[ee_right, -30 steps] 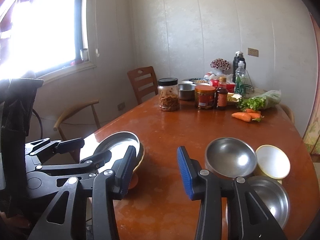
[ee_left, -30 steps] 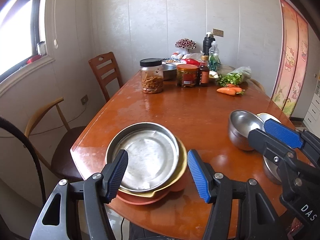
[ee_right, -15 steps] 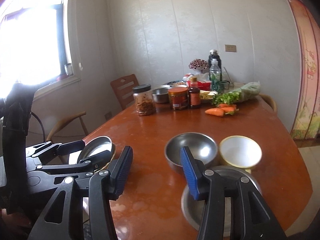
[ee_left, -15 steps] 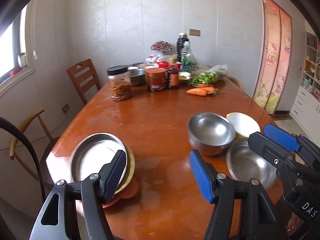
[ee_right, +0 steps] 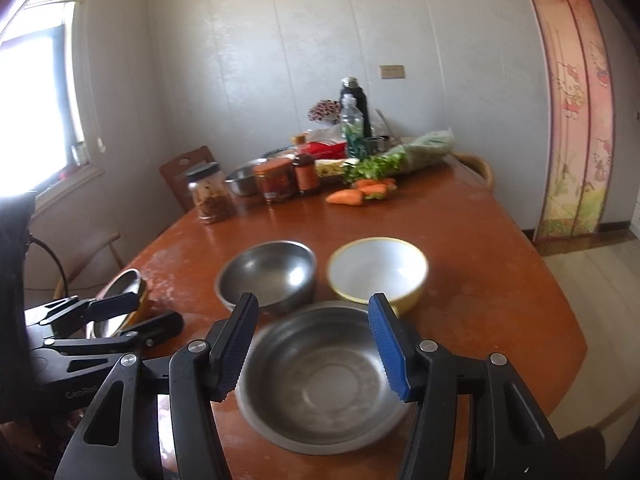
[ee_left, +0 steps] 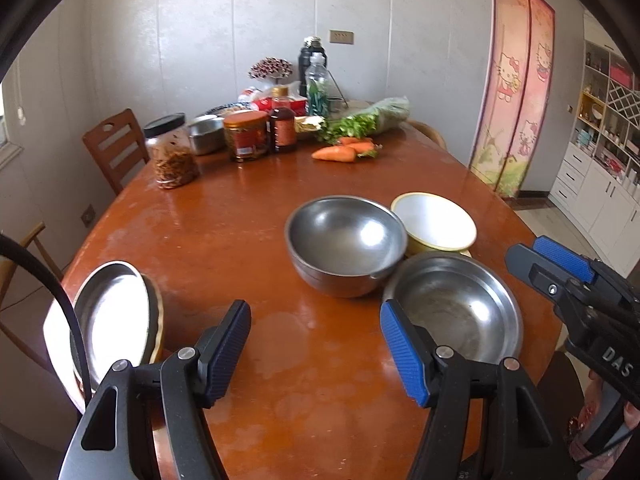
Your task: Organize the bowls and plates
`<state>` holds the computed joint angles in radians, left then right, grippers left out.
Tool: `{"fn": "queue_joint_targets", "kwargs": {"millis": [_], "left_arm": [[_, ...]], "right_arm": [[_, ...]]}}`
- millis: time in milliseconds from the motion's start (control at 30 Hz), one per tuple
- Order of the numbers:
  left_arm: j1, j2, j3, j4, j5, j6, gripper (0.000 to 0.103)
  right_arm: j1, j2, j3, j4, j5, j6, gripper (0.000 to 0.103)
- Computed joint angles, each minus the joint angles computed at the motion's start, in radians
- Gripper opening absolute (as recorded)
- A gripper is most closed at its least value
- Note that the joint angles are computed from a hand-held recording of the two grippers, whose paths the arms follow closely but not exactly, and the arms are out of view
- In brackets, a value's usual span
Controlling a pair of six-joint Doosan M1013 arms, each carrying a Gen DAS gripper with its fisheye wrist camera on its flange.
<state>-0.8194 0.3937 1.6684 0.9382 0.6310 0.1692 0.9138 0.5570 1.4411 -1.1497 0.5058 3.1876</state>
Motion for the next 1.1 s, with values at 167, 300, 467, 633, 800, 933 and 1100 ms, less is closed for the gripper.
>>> {"fn": "queue_joint_targets", "kwargs": {"millis": [167,300,467,633,800,933,1100], "left_arm": [[0.008,0.019,-0.019,-0.066,-0.034,0.058,0.067],[0.014,0.044,-0.046,-0.121,-0.052,0.120,0.067],[0.021,0.077,-0.079,-0.210,-0.077,0.212,0.067],[0.033,0.102,-0.102,-0.287,-0.077,0.278,0.067],[0.039,0.123,-0.119,-0.346,-0.088,0.337,0.067],[0.045,0.133,-0.125,-0.404,-0.106,0.391,0.067],[0.049,0.135,-0.118,-0.435,-0.138,0.423,0.067]], "right_arm": [[-0.020,0.000,0.020,0.060,0.022,-0.038,0.059],[-0.033,0.008,0.022,0.137,0.024,-0.123,0.059],[-0.044,0.025,0.011,0.236,0.042,-0.231,0.059],[-0.055,0.040,0.004,0.305,0.048,-0.295,0.059],[-0.058,0.050,-0.003,0.328,0.050,-0.323,0.048],[-0.061,0.060,-0.013,0.357,0.051,-0.352,0.036],[-0.056,0.066,-0.021,0.356,0.063,-0.364,0.031]]}}
